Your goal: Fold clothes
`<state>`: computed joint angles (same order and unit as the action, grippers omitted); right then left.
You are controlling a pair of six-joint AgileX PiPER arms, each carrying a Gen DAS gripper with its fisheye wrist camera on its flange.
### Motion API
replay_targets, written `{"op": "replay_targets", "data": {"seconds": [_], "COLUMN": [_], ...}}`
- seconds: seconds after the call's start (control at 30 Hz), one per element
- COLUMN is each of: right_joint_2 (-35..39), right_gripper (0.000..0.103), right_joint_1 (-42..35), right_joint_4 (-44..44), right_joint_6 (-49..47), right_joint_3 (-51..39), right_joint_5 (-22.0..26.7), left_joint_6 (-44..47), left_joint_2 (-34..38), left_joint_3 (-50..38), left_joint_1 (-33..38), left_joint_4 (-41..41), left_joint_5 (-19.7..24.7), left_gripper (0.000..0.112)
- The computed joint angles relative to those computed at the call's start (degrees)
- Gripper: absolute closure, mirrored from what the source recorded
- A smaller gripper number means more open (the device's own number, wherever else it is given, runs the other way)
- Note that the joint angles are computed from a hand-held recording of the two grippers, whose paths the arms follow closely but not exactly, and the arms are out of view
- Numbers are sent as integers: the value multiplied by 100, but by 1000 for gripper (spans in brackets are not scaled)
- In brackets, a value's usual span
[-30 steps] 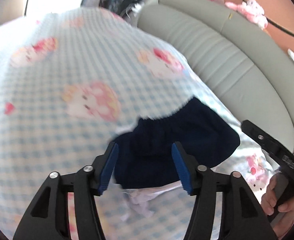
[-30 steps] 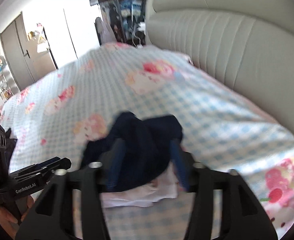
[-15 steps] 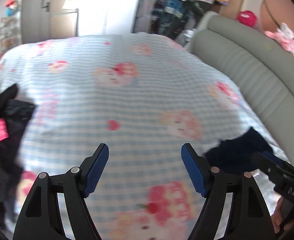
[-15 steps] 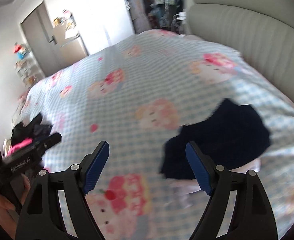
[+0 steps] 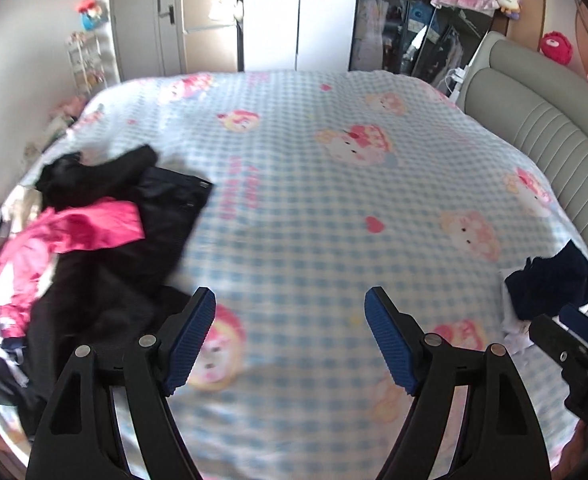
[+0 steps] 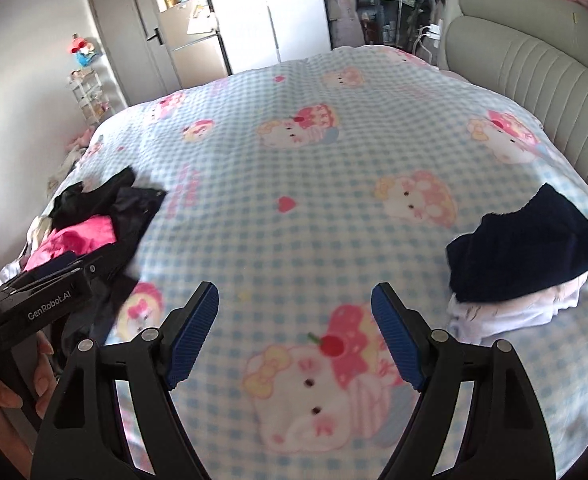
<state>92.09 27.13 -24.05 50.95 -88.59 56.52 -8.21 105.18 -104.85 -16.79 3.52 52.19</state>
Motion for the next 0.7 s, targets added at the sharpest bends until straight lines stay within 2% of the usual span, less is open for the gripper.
{"op": "replay_targets", "data": {"seconds": [0.07, 0.23, 0.4, 0.57, 0.7], "right_joint_2": [-43, -180, -544, -1031, -1433], "right_gripper": [20, 7, 7, 6, 6], "right_joint_1": [228, 871, 1606, 2308, 2976], "right_joint_4": [-110, -439, -797, -1063, -1387], "right_joint_6": [137, 612, 1440, 2128, 2777], "right_joint_3": [-14, -15, 398, 1032, 1437], "right_joint_5": [100, 338, 437, 484, 793], "left_joint_6": [-16, -11, -221, -152, -426], "left_joint_2": [-556, -1592, -2814, -3608, -4098], "left_joint_3": [649, 1736, 2959, 3749, 4311], "left_joint_1": [58, 141, 164, 137, -33], "left_joint_4": [128, 210, 439, 344, 475], "left_joint_5": [-291, -551, -917, -841, -697], "left_gripper": [32, 30, 30, 29, 29]}}
